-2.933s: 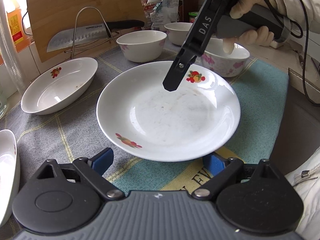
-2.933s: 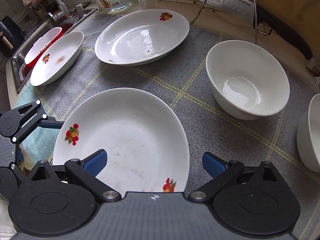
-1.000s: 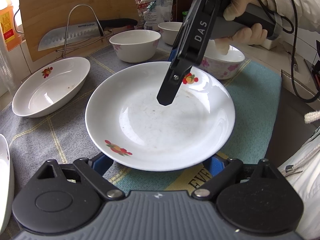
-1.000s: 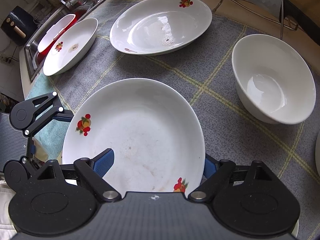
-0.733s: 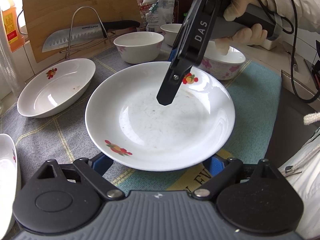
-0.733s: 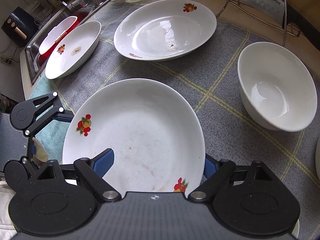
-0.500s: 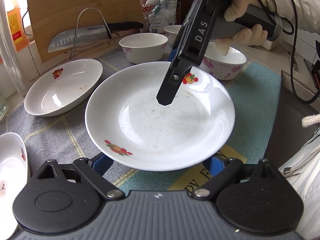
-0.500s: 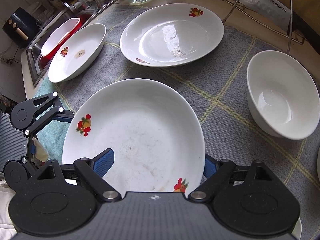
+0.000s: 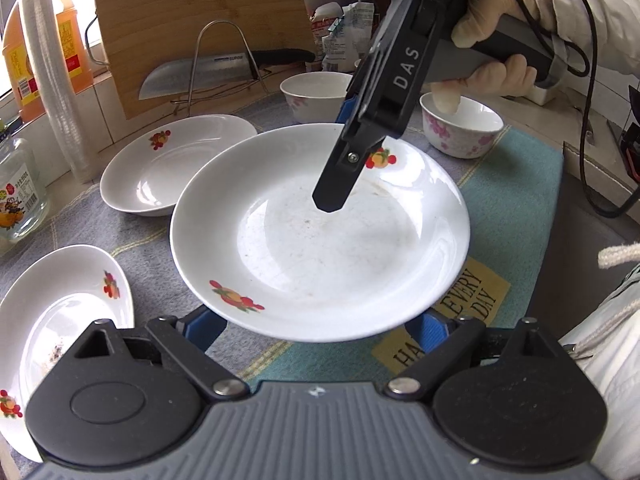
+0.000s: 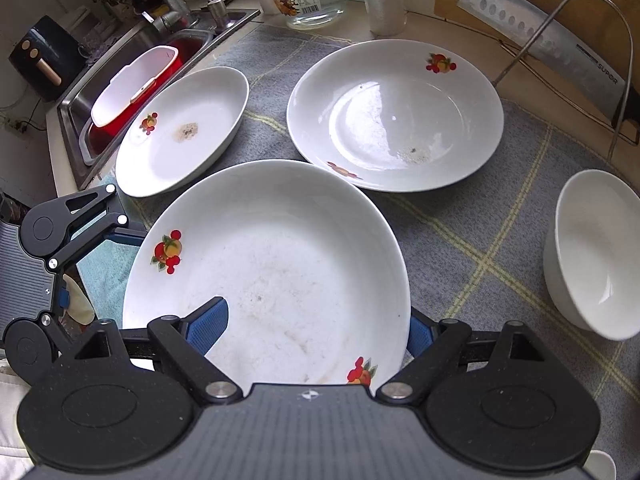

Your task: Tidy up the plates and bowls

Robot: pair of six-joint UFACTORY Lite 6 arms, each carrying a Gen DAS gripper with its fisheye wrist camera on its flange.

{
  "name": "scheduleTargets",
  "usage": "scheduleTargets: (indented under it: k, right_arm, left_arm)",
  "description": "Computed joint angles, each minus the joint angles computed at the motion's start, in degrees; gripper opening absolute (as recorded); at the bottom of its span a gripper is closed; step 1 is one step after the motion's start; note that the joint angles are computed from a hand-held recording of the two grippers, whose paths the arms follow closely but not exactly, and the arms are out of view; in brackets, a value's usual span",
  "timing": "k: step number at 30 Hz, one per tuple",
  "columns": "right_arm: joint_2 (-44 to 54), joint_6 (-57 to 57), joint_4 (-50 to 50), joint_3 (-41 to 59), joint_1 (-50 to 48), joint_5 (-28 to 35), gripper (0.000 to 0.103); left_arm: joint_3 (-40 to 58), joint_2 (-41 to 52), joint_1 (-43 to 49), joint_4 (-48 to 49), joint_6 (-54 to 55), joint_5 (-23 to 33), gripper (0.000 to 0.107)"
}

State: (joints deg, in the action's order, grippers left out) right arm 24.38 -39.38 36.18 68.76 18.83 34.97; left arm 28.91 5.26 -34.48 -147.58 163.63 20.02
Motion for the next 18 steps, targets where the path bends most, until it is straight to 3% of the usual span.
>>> scheduleTargets:
  k: [10,18]
  right_arm:
    - [7.6,10.1,-3.8,12.7,7.6,0.5,0.093]
    - [17.0,15.8,-6.7,26.9,12.1,3.0,0.093]
  left_arm:
    - [-3.6,-6.5,13.8,24.7,-14.0,1.7,0.095]
    - [-5.2,-9.4,24.5,37.6,-19.4,4.2,0.095]
